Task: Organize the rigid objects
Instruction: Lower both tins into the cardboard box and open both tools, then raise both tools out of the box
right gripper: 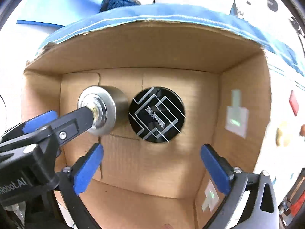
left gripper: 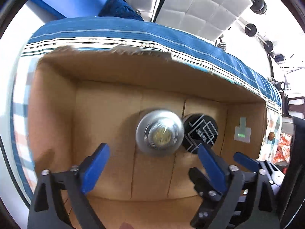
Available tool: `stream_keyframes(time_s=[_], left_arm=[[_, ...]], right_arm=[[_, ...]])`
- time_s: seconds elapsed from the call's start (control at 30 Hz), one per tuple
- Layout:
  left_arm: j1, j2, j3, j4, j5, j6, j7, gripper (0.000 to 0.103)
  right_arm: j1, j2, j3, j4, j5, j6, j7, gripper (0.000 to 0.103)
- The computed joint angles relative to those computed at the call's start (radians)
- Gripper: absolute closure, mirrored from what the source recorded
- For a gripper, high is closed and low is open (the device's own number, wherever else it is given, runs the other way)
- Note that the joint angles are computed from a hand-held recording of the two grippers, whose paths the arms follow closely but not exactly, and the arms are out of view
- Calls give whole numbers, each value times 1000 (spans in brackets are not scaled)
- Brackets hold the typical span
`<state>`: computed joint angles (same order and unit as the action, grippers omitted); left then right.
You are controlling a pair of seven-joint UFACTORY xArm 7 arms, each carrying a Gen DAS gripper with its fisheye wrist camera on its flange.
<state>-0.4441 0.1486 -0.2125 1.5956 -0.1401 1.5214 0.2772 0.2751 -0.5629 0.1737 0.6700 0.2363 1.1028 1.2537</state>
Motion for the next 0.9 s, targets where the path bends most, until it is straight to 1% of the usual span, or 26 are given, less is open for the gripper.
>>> stream_keyframes(time_s=[0.1,0.17,0.23,0.27,0.3,0.33,0.4,0.47,0.57,0.8,0.9], left_arm=[[18,-89,10,-72,2,-28,39,1],[34,-147,19,-118,-4,-43,70,1],[39,-207,18,-159,-7,-60,90,1],[46,-238,24,-190,-16,-72,106,1],[53,-240,29,-180,-22,-78,121,1],[58,-267,33,-197,-31,-84,135,1],[75,-330,49,-257,-48,-106,177,1],[83,-380,55,-313,-61,-138,198,1],[96,-442,76,-327,-83,-129,241,1],[120,-559,111,-344,-115,-70,305,0],[128,-587,116,-336,-121,-49,315,1]], right_arm=[[10,-48,34,10,-11,55,60,0],[11,-43,54,53,-31,85,92,0],[19,-24,97,101,-58,116,145,0],[25,-36,105,103,-70,133,161,0],[29,-40,116,122,-85,163,182,0],[34,-55,127,137,-99,191,204,0],[43,-58,156,169,-119,226,247,0],[53,-80,177,205,-136,290,288,0],[63,-76,215,266,-156,339,342,0],[78,-30,293,467,-213,501,427,0],[85,-14,321,522,-231,536,456,0]])
